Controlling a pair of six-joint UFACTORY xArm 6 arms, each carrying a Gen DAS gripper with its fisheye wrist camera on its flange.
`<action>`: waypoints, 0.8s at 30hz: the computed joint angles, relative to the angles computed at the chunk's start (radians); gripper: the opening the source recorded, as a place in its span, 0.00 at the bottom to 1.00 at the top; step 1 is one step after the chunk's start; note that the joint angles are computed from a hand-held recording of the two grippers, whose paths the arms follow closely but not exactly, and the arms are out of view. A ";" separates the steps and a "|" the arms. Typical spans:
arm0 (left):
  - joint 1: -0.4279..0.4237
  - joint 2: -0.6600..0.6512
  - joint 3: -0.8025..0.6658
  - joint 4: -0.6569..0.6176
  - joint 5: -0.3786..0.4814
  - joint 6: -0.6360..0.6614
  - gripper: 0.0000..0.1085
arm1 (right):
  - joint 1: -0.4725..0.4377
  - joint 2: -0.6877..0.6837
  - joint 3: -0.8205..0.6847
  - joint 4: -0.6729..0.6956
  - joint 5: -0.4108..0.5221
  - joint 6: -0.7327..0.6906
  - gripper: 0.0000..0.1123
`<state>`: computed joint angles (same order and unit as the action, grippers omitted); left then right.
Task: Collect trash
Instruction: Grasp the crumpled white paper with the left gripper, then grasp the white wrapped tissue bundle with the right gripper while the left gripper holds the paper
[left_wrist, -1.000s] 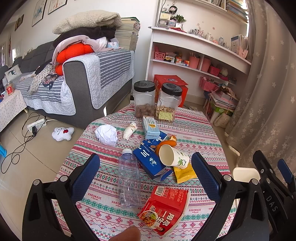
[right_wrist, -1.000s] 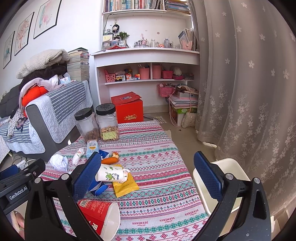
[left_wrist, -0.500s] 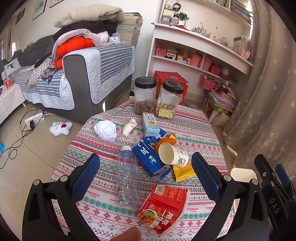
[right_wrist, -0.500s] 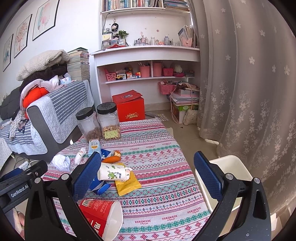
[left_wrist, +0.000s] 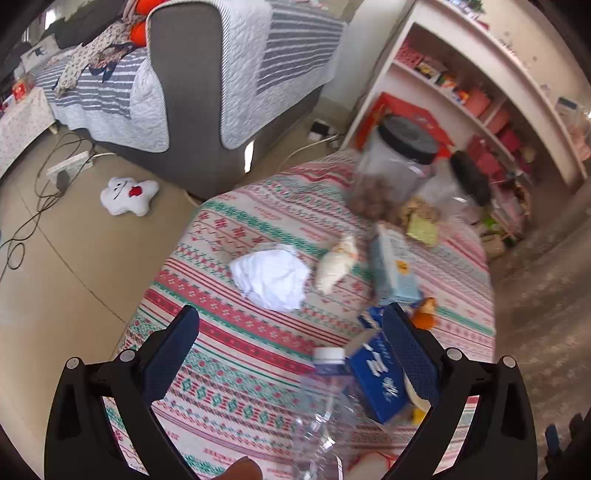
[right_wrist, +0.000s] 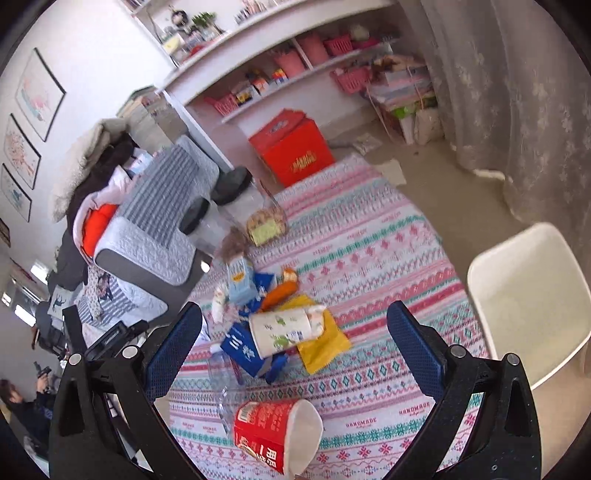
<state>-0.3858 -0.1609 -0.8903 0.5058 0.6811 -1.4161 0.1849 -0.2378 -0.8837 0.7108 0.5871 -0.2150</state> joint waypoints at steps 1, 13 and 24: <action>0.023 0.044 -0.011 -0.016 -0.004 0.014 0.89 | -0.013 0.026 -0.014 0.028 0.041 -0.002 0.86; 0.127 0.221 -0.015 -0.141 -0.259 0.008 0.55 | -0.019 0.121 -0.054 -0.075 -0.001 0.060 0.86; -0.087 -0.309 0.093 0.262 -0.074 -0.376 0.55 | 0.134 0.264 -0.283 -0.120 0.066 0.072 0.86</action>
<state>-0.4727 -0.4696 -0.7969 0.7682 0.6071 -1.7922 0.3187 0.0262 -1.1665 0.5913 0.6535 -0.1427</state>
